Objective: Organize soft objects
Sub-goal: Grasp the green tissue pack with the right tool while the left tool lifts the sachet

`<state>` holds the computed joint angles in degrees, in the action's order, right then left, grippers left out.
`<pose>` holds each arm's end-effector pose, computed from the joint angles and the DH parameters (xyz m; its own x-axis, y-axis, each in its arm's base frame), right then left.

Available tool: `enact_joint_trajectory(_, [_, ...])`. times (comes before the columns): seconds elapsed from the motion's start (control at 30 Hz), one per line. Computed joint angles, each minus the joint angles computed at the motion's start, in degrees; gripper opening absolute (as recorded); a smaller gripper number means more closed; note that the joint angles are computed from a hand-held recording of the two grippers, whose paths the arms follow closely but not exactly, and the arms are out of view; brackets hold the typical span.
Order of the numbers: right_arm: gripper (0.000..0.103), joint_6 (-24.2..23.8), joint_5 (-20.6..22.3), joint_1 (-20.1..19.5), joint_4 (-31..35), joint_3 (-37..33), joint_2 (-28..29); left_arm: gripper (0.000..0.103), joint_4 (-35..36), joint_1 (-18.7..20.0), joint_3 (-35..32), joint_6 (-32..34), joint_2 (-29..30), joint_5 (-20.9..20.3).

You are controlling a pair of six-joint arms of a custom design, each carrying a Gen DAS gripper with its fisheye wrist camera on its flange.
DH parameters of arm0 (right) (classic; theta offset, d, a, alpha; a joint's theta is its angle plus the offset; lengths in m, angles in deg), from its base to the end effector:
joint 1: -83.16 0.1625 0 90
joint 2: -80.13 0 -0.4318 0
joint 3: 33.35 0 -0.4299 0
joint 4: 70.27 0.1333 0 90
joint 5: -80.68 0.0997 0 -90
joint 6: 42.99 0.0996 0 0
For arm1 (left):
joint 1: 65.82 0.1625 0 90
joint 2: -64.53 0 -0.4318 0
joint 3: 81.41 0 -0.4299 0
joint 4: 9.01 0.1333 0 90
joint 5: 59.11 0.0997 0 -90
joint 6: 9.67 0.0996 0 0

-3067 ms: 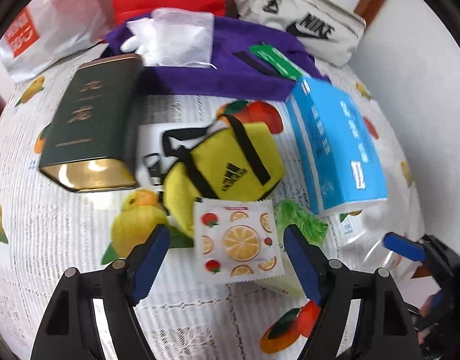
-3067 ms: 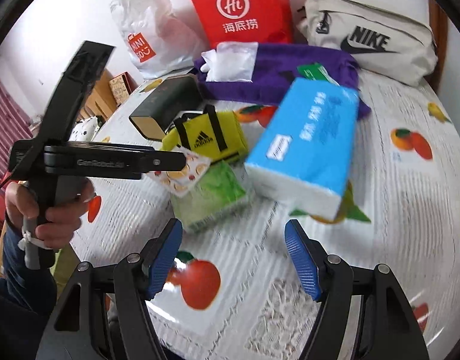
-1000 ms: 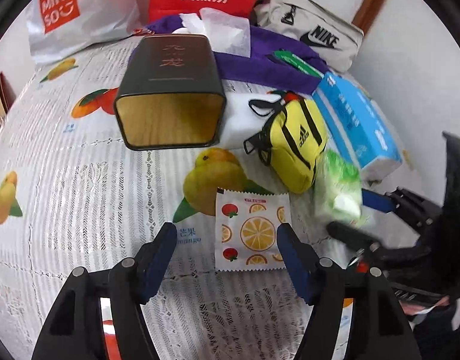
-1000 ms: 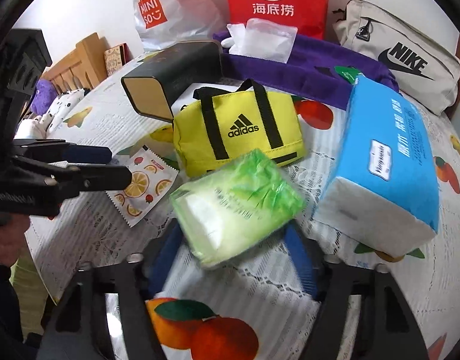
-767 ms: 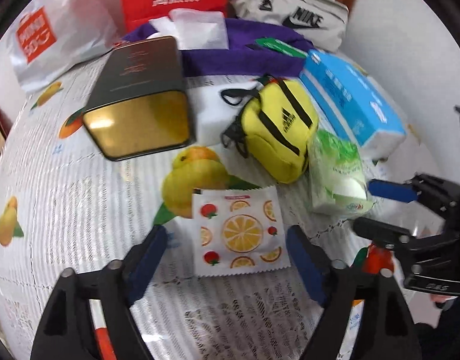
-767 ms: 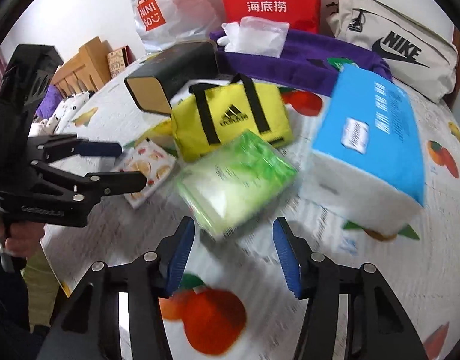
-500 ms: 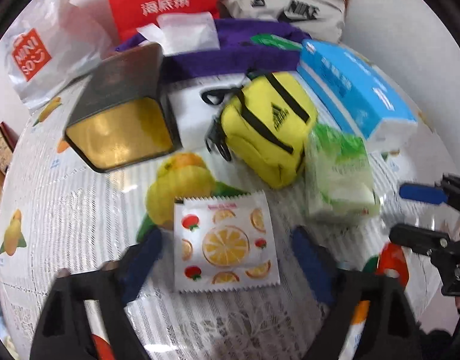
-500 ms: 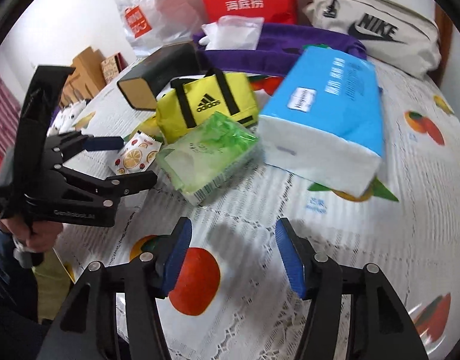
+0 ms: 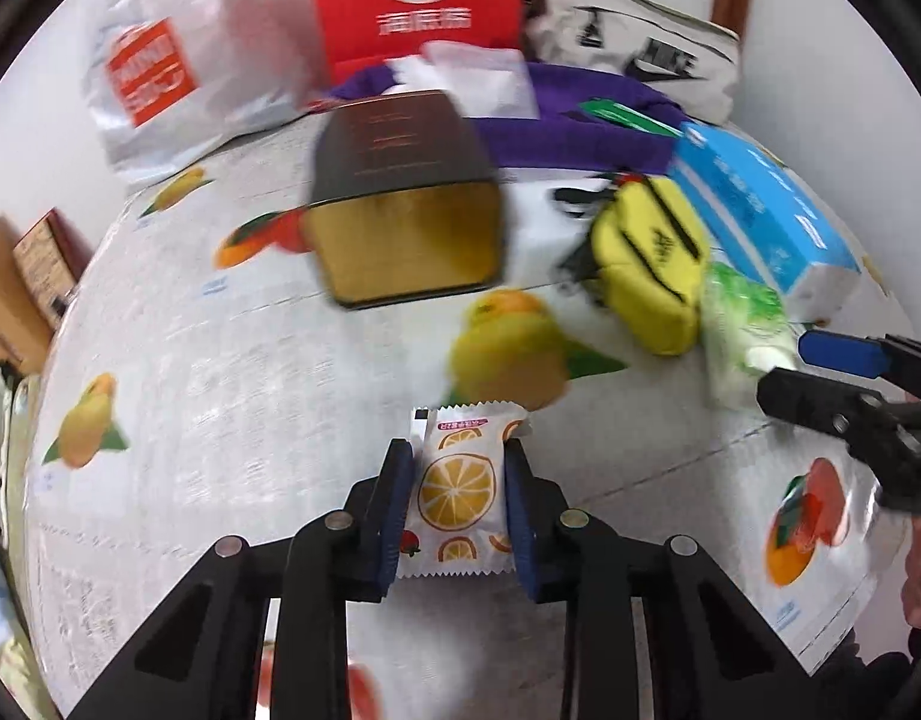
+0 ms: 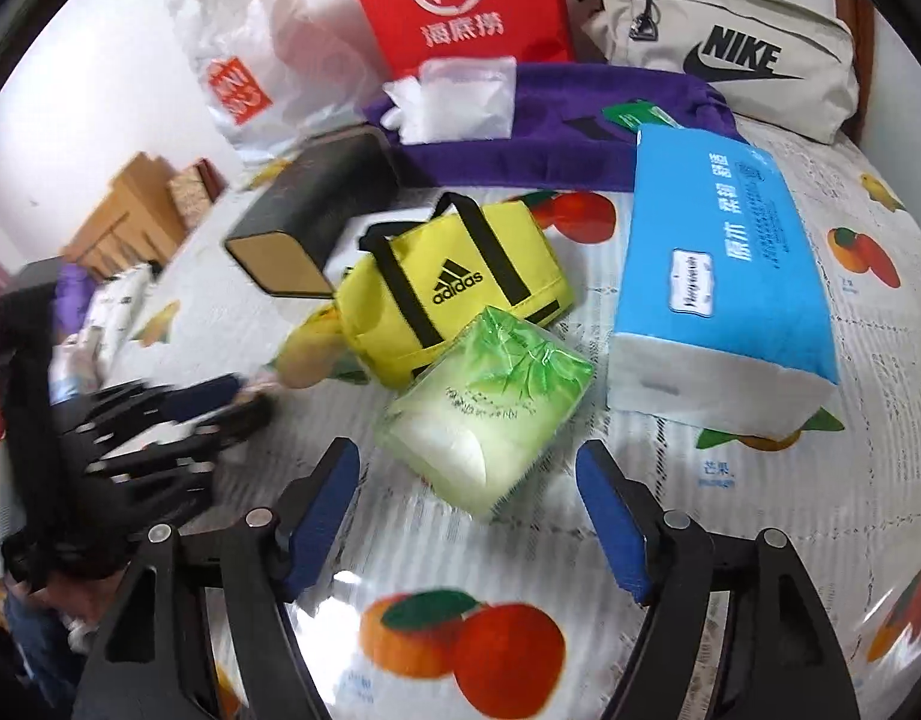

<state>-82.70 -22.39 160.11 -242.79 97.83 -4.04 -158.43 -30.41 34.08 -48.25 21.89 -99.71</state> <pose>0.0008 -0.4873 0.2565 -0.8246 -0.2390 0.5127 -0.4459 0.8323 -0.3292 -0.3079 -0.4752 -0.0420 -0.6768 0.1431 -0.7222 0.4742 0.8351 -0.2790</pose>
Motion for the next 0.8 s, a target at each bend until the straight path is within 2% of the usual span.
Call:
enact_joint_trajectory(0.07, [0.074, 2.3, -1.9, 0.7, -1.8, -0.5, 2.0, 0.028, -0.4, 0.3, 1.4, -1.1, -1.3, 0.2])
enact_joint_trajectory(0.2, [0.074, 7.3, -3.9, 1.5, -4.0, -1.5, 5.0, 0.029, -5.1, 1.1, 3.7, 0.7, -2.7, -1.4])
enact_joint_trajectory(0.37, [0.074, 8.5, -7.4, 3.0, -11.1, -1.8, 8.7, 0.031, -5.2, 1.0, 3.6, 1.0, -2.2, -0.8])
enact_joint_trajectory(0.43, [0.072, 7.3, -8.5, 3.3, -14.1, -1.4, 9.7, 0.031, -5.4, 1.0, 3.5, 0.5, -2.2, -0.9])
enact_joint_trajectory(0.47, [0.066, 5.3, -9.7, 3.6, -16.1, -1.0, 10.3, 0.031, -5.7, 1.0, 3.8, 0.7, -2.3, -0.9])
enact_joint_trajectory(0.57, [0.064, 0.5, -11.4, 3.6, -19.5, 0.3, 10.5, 0.031, -6.6, 1.0, 4.2, 0.6, -2.4, -1.1])
enact_joint_trajectory(0.67, [0.062, -1.1, -10.2, 2.2, -18.2, 1.8, 7.9, 0.031, -7.0, 1.1, 4.0, 0.5, -2.3, -1.4])
enact_joint_trajectory(0.8, [0.061, -1.9, -7.9, 0.1, -13.0, 3.6, 2.7, 0.030, -11.5, 1.8, 4.1, 2.1, -2.4, -4.9])
